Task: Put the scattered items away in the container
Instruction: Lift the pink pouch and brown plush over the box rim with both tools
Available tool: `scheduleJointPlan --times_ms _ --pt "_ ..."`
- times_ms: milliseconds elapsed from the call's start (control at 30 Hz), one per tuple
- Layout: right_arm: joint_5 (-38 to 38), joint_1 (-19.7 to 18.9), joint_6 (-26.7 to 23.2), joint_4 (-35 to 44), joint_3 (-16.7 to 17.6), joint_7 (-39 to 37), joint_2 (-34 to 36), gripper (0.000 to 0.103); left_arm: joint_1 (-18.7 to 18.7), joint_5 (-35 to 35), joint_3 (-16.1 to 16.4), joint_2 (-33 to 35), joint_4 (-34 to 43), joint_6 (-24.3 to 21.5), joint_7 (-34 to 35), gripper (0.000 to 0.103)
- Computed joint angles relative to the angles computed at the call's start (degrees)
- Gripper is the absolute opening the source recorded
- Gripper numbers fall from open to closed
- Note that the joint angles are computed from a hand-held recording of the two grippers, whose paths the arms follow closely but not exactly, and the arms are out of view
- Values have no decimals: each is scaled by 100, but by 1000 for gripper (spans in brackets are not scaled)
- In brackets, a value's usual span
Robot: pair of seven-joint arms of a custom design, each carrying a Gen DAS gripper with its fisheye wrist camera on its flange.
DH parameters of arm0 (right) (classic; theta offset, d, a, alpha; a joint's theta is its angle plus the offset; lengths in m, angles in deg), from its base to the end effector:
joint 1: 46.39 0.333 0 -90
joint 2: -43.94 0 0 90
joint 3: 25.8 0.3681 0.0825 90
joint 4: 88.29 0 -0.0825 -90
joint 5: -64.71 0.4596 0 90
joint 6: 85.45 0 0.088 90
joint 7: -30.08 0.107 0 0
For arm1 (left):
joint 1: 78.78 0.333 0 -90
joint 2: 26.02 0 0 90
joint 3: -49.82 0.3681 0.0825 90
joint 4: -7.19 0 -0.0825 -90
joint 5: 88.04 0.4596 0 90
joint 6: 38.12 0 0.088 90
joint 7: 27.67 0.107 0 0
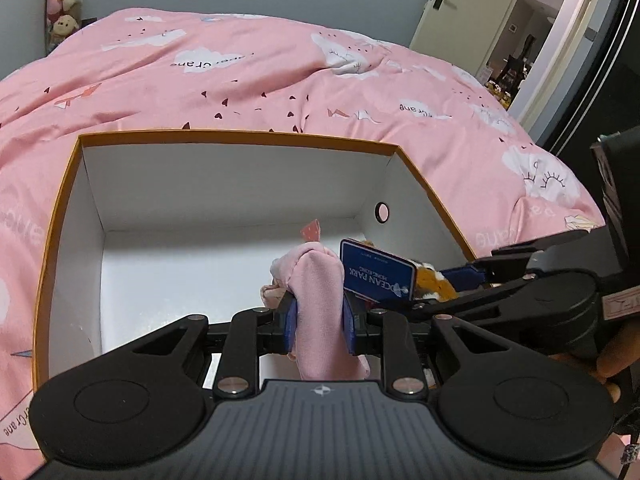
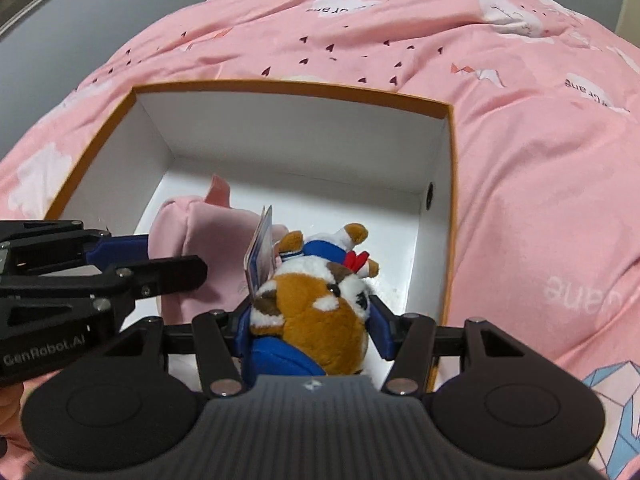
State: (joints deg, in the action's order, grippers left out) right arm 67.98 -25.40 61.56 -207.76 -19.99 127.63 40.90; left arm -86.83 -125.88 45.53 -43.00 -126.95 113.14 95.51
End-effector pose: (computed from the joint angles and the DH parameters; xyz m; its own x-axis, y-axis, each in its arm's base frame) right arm 0.5725 0.2892 0.5267 0.3202 -0.9407 -0.1120 -0.8377 -0.2259 -0.4971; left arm 0.5387 -0.1042 0.5285 -0.3709 -0.9025 0.2190 -0.7598 0.1593 -0.6303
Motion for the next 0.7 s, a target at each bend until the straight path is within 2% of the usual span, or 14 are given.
scheduleJointPlan --times_ms 100,300,467,700 --pt "-340 -18 36 -15 23 144 24 58 36 68 -12 -20 18 -212 -187 27" --pt "-749 -13 -259 74 45 128 54 59 73 183 -25 -66 25 -564 -336 30" --pt "-613 -1 -541 107 35 -127 10 59 90 152 7 3 153 -850 -402 30" --pt "-351 -29 -623 24 -23 -193 -157 55 134 74 -30 154 298 -1011 -392 33"
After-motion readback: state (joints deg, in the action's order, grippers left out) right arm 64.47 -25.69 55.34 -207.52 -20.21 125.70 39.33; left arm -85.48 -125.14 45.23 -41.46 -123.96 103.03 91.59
